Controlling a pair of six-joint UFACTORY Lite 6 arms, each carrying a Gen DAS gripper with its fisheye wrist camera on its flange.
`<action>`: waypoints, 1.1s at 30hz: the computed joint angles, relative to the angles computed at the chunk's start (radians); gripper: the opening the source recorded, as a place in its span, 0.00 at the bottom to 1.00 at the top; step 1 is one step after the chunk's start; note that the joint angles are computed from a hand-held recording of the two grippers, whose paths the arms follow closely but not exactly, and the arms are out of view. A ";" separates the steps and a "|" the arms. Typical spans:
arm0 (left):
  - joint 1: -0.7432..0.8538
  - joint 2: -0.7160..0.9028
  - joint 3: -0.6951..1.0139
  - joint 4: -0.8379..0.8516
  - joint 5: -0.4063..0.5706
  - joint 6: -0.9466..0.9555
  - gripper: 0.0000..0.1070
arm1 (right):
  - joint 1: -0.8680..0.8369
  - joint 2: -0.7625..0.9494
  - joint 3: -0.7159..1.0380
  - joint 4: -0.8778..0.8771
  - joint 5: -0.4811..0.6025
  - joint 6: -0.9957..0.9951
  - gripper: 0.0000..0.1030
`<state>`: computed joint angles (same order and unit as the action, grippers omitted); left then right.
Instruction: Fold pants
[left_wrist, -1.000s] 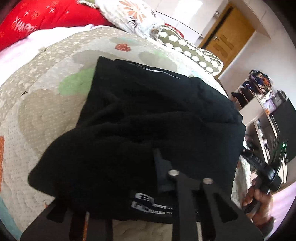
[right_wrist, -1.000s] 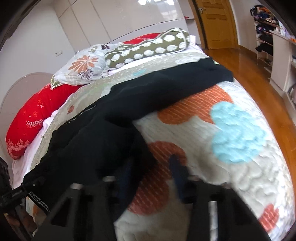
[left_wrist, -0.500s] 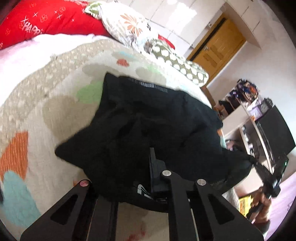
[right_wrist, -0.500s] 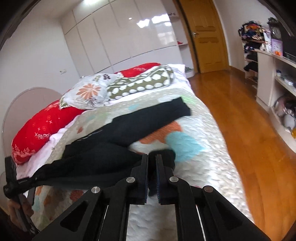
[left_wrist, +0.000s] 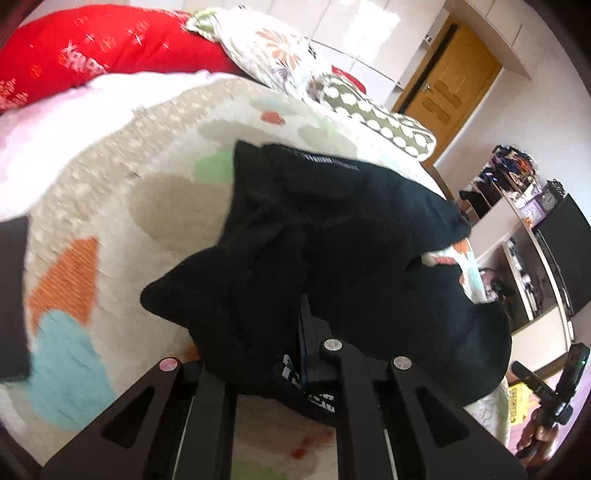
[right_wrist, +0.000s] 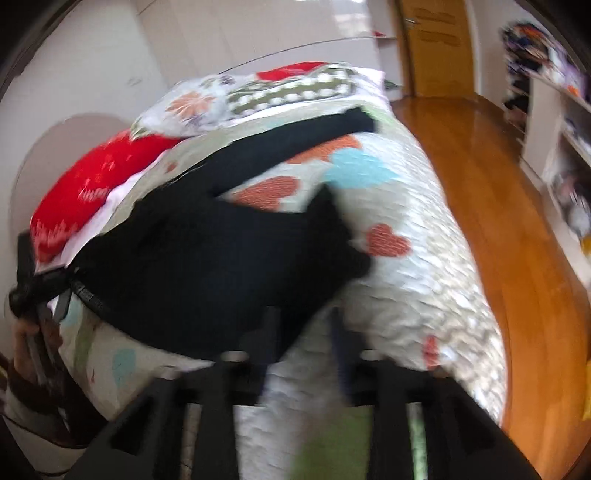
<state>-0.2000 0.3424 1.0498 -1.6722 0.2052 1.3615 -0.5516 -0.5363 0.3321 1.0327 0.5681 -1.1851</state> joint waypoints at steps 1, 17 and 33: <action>0.014 -0.007 -0.009 -0.018 -0.006 0.020 0.07 | -0.086 0.018 0.007 0.039 0.049 -0.048 0.46; 0.033 0.011 -0.033 -0.014 -0.070 0.008 0.08 | 0.113 0.498 0.163 0.603 0.010 -0.511 0.03; 0.015 -0.036 -0.099 -0.067 -0.069 0.068 0.12 | -0.353 0.321 0.073 0.214 0.233 -0.302 0.67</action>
<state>-0.1848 0.3059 0.9509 -1.7393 0.1357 1.4294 -0.9044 -0.2154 0.4050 1.2471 0.8012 -1.4869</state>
